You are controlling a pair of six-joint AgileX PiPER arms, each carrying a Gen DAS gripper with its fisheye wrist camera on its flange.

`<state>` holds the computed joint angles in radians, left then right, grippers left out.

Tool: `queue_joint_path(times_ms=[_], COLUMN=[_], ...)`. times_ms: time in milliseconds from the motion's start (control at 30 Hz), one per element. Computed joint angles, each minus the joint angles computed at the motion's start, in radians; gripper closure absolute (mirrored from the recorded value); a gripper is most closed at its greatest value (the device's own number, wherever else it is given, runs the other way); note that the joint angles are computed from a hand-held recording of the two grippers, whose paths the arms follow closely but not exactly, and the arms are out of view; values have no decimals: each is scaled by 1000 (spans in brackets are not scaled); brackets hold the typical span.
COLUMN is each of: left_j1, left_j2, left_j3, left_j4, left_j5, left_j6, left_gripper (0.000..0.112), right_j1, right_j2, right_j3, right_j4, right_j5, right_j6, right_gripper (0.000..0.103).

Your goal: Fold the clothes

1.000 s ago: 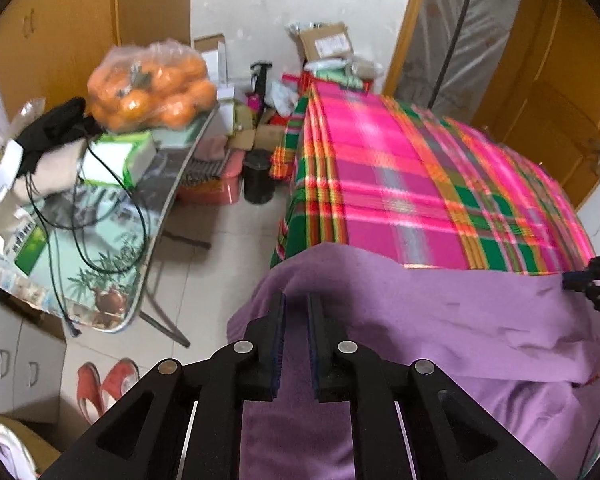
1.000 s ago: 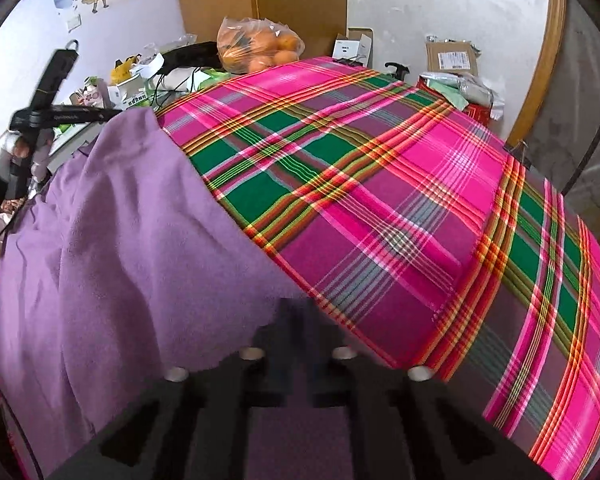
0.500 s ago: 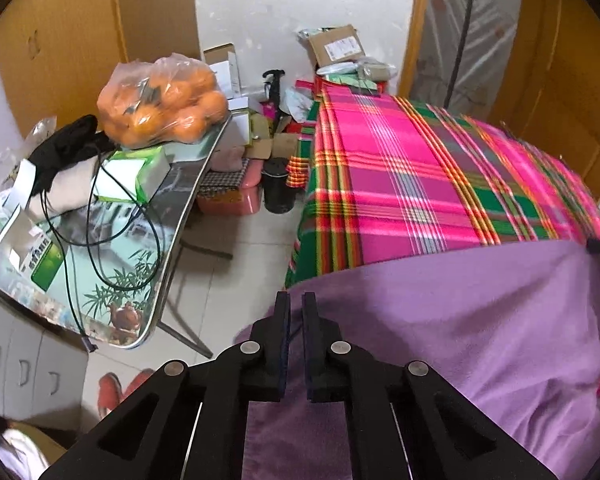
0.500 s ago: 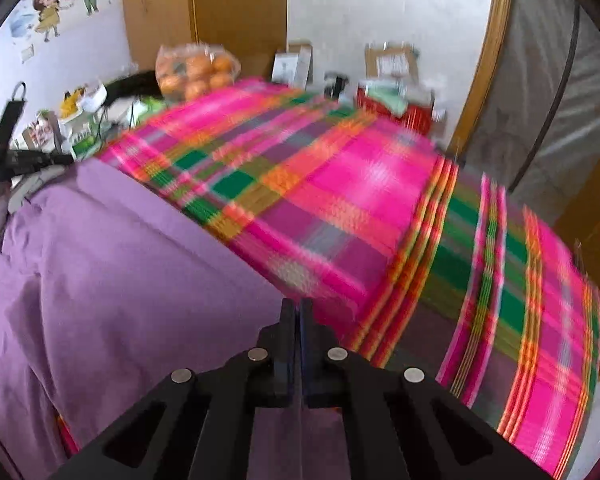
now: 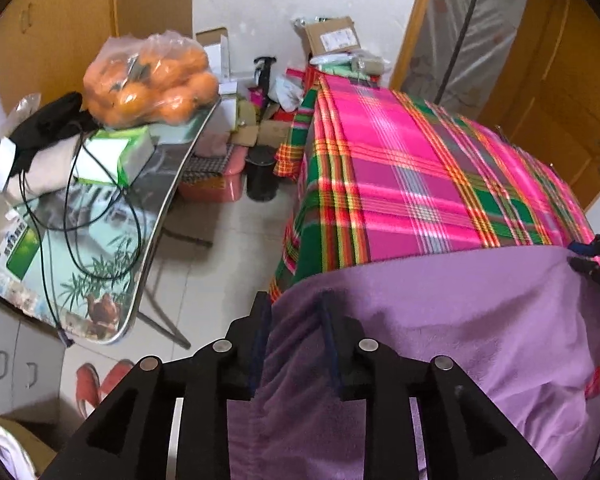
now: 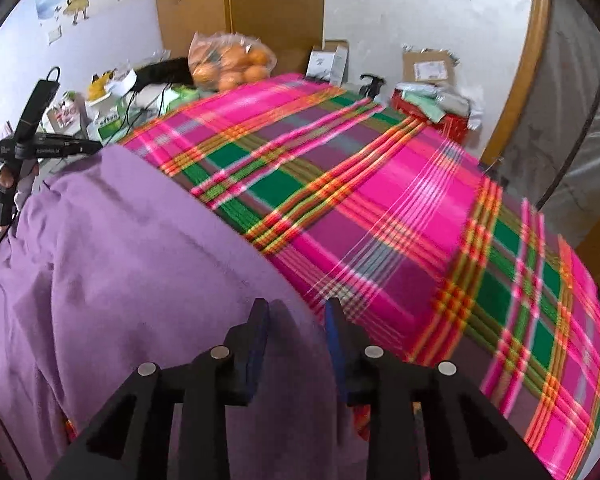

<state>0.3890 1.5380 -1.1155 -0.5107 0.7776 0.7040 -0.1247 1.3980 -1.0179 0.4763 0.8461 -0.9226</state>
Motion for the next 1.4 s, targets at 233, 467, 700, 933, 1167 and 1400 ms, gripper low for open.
queue_joint_path(times_ms=[233, 467, 700, 933, 1167, 1400], left_j1=[-8, 14, -43, -173, -279, -226], left_j2=[21, 21, -25, -65, -18, -16], left_j3=[-27, -9, 18, 37, -3, -13], left_j4=[1, -90, 18, 248, 521, 398], left_j5=[18, 46, -43, -208, -297, -237], left_j6=[47, 157, 85, -114, -387, -328], left_gripper=[78, 78, 110, 110, 110, 106], right_j1=[-17, -22, -17, -19, -24, -25], right_j2=[25, 14, -6, -8, 35, 47], right_j3=[-7, 12, 28, 3, -37, -49], right_j4=[36, 63, 63, 71, 51, -8], right_j5=[41, 39, 5, -24, -66, -73], right_j6=[-39, -76, -61, -39, 33, 120], right_gripper=[88, 97, 99, 99, 99, 95])
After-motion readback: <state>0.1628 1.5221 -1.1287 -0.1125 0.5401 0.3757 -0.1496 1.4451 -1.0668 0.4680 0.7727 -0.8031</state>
